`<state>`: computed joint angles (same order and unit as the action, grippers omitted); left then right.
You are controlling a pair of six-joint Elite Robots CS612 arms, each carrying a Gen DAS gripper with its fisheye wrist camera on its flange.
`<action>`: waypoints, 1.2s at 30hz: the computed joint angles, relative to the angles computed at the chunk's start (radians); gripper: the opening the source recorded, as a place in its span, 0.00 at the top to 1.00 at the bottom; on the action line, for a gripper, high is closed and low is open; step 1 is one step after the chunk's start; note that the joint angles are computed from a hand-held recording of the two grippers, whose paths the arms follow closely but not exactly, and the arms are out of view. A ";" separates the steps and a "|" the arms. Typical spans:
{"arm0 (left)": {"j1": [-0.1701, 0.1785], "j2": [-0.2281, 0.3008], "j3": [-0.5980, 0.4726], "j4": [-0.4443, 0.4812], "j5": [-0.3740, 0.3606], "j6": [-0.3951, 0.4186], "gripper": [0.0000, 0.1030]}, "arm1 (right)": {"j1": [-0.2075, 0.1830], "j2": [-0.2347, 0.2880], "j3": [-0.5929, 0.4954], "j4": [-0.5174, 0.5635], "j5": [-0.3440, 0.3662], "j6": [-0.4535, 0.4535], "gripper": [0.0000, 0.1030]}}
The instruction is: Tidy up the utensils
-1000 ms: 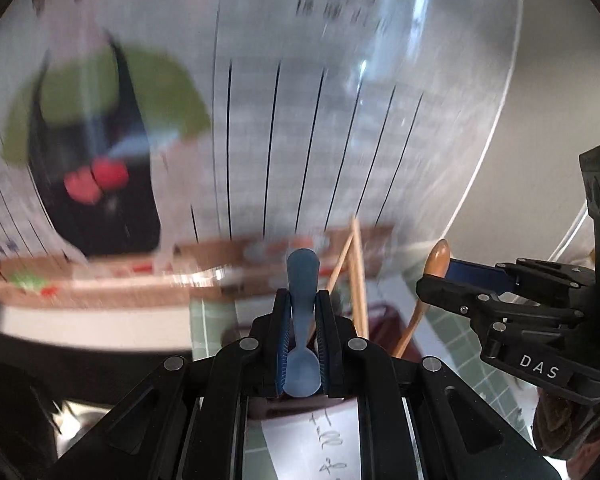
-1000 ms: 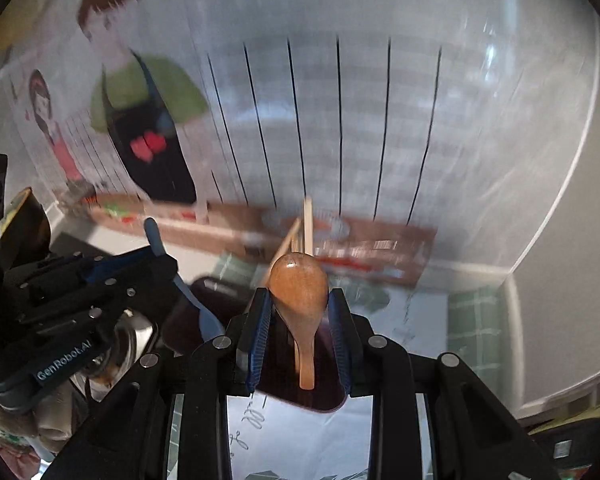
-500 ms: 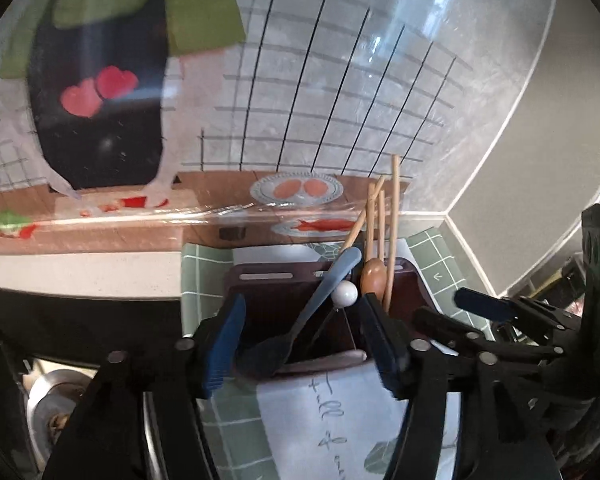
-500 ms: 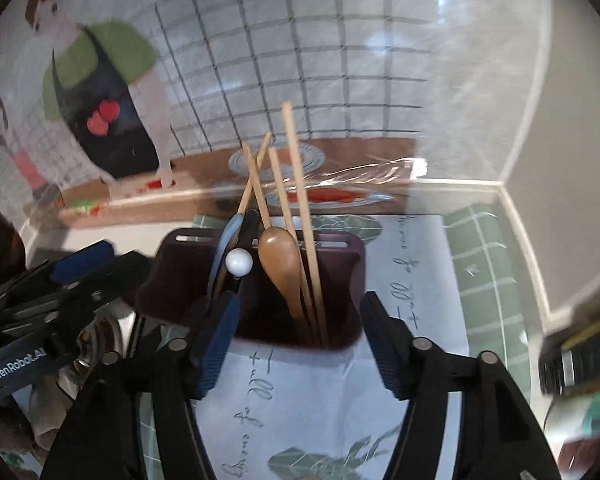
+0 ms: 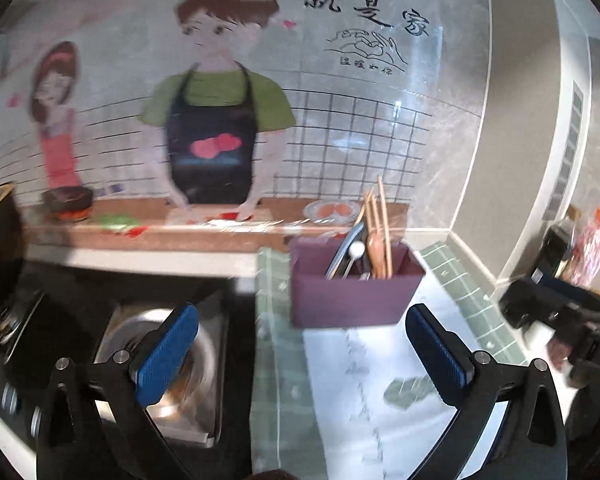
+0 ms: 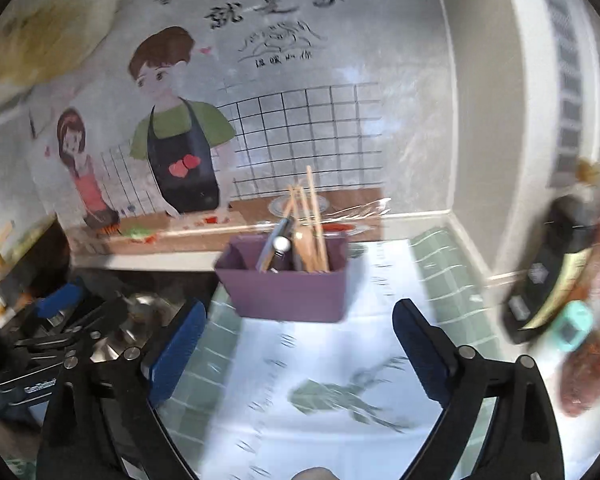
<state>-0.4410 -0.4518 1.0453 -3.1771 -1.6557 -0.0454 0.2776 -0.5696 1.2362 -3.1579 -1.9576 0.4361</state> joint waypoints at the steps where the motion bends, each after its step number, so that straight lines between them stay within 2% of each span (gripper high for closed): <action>1: -0.007 -0.018 0.054 -0.047 0.030 -0.009 0.00 | 0.011 -0.004 0.016 -0.012 -0.037 -0.024 0.09; 3: -0.016 -0.049 0.141 -0.112 0.057 -0.029 0.00 | 0.028 -0.016 0.058 -0.040 -0.076 -0.062 0.09; 6: -0.031 -0.092 0.262 -0.210 0.088 -0.060 0.00 | 0.041 -0.035 0.124 -0.082 -0.075 -0.083 0.07; 12: -0.065 -0.156 0.438 -0.323 0.169 -0.072 0.00 | 0.044 -0.072 0.238 -0.116 -0.020 -0.005 0.07; 15: -0.081 -0.176 0.494 -0.364 0.216 -0.054 0.00 | 0.053 -0.080 0.269 -0.147 -0.034 0.001 0.07; 22: -0.086 -0.194 0.531 -0.378 0.229 -0.066 0.00 | 0.074 -0.085 0.291 -0.191 -0.078 -0.034 0.07; 36: -0.081 -0.202 0.537 -0.370 0.221 -0.081 0.00 | 0.079 -0.090 0.296 -0.194 -0.078 -0.041 0.07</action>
